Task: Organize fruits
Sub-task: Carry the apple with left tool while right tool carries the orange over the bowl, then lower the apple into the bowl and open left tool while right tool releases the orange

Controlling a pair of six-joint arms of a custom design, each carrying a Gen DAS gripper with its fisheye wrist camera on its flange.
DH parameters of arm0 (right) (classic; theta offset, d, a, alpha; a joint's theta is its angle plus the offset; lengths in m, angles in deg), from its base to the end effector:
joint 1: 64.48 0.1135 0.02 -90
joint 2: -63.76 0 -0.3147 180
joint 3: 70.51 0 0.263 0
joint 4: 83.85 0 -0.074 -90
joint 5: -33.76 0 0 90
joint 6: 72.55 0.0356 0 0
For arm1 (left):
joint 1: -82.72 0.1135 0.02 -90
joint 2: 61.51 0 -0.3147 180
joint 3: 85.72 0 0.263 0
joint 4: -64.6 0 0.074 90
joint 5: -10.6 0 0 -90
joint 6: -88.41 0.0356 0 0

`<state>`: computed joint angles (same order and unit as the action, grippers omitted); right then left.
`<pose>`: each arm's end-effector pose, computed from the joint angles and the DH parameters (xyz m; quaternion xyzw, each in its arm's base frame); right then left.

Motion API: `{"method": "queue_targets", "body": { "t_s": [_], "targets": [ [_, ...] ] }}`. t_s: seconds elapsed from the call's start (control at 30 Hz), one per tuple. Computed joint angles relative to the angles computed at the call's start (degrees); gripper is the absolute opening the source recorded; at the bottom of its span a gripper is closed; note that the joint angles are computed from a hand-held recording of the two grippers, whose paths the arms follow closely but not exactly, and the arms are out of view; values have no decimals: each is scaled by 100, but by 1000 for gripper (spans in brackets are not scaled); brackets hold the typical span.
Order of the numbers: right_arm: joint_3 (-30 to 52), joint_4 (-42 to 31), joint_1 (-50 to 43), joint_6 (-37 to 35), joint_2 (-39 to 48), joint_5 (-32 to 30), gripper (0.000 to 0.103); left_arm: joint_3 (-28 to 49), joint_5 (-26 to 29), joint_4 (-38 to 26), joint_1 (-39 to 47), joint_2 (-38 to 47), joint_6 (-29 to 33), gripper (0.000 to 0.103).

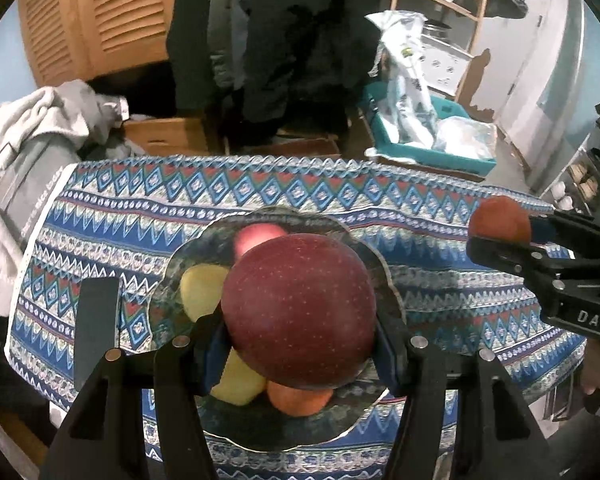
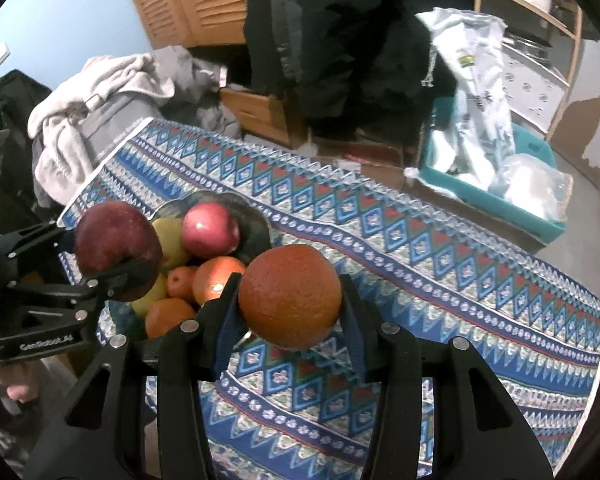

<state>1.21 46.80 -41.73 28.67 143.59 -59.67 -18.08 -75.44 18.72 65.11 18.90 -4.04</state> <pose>0.2608 0.1117 0.2938 -0.1047 0.9538 0.1093 0.2594 0.2671 -0.0874 0.2721 0.1362 0.9526 -0.0798 0.2601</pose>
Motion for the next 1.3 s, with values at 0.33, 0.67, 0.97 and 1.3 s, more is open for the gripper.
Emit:
{"method": "queue_targets", "body": {
  "t_s": [0.33,0.67,0.97,1.3],
  "targets": [
    [177,118,379,110,509,25,45,-227,363,189,500,496,105,62],
    [251,190,660,139,927,-10,45,-226,503,303,632,944,153,62],
    [235,223,801,188,1118,-47,45,-212,601,87,789,792,284,62],
    [113,279,1018,327,1271,-207,45,-430,563,-356,979,108,340,64]
  ]
}}
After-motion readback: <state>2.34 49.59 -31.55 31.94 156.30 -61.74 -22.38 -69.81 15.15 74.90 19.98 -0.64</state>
